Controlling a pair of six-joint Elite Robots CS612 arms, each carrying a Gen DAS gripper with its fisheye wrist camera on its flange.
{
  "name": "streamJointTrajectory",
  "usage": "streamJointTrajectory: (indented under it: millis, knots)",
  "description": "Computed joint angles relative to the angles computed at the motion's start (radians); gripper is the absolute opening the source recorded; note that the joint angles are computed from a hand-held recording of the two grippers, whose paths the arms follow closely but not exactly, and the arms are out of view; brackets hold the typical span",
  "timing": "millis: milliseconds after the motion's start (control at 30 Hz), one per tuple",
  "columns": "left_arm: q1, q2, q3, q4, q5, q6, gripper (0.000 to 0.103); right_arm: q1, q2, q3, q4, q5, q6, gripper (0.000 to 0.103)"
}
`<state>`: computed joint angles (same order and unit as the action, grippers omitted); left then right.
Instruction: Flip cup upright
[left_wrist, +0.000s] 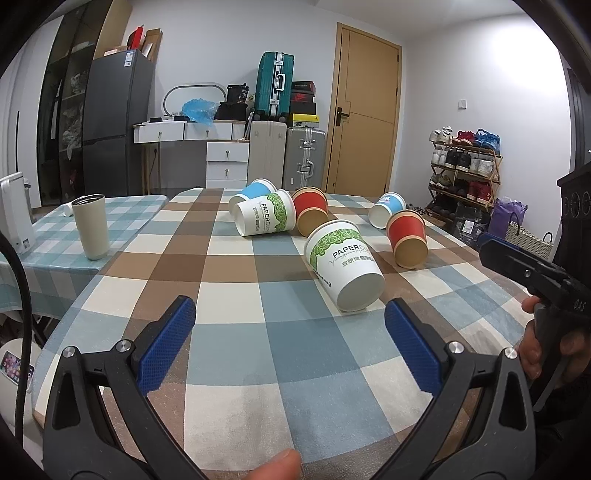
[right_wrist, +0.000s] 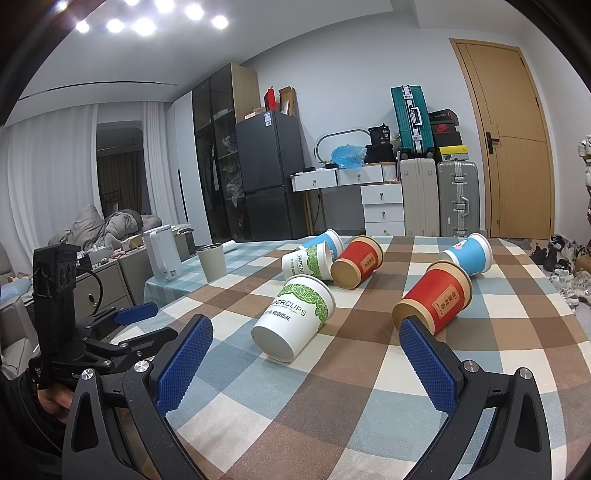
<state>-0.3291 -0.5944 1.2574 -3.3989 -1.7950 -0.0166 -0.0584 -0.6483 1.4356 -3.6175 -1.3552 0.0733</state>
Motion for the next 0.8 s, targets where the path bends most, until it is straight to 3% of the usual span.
streamJointTrajectory:
  millis: [433,800]
  knots:
    - [-0.01,0.001,-0.008,0.023,0.0,0.008,0.102,0.003,-0.002,-0.001,0.011,-0.007,0.0,0.103]
    - [-0.028,0.003,-0.058,0.135,0.044,0.033,0.102,-0.005,-0.018,0.003,0.074,-0.051,0.011,0.103]
